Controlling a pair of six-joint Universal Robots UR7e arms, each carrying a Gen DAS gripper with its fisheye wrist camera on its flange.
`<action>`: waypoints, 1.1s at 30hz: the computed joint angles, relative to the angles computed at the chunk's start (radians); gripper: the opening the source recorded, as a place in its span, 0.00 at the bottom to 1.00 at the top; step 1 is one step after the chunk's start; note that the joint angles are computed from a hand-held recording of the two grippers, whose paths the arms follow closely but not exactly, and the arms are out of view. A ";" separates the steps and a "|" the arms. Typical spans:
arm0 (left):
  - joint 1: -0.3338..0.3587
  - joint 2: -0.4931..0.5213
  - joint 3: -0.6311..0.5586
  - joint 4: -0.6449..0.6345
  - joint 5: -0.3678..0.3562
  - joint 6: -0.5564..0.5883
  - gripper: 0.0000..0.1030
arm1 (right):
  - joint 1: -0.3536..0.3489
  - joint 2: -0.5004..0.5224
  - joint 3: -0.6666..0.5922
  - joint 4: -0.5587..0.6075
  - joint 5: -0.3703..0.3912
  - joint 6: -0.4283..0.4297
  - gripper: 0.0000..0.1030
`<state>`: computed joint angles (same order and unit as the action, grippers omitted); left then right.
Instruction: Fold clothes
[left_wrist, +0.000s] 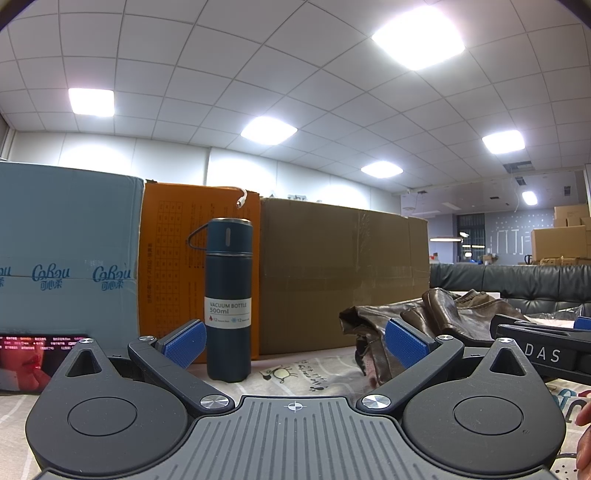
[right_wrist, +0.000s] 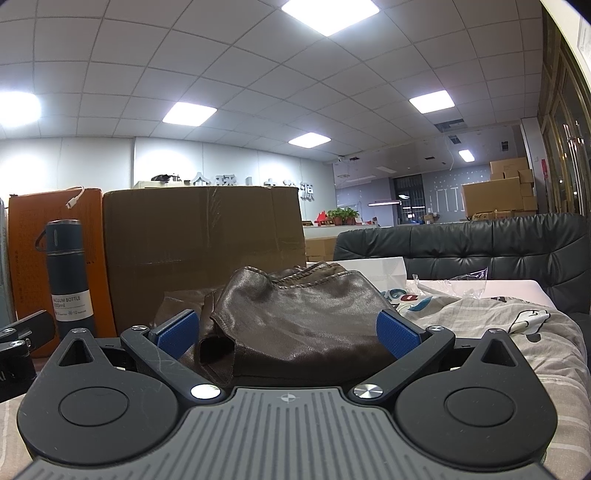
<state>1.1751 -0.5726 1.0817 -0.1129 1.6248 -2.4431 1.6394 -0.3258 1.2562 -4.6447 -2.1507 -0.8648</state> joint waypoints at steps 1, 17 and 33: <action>0.000 0.000 0.000 0.000 0.000 0.000 1.00 | 0.000 0.000 0.000 0.000 0.001 0.000 1.00; -0.001 0.002 -0.004 0.003 0.000 0.000 1.00 | 0.000 0.000 0.000 0.001 0.002 0.000 1.00; 0.005 0.001 -0.005 0.006 0.031 -0.005 1.00 | -0.008 -0.009 0.039 -0.032 0.065 0.032 1.00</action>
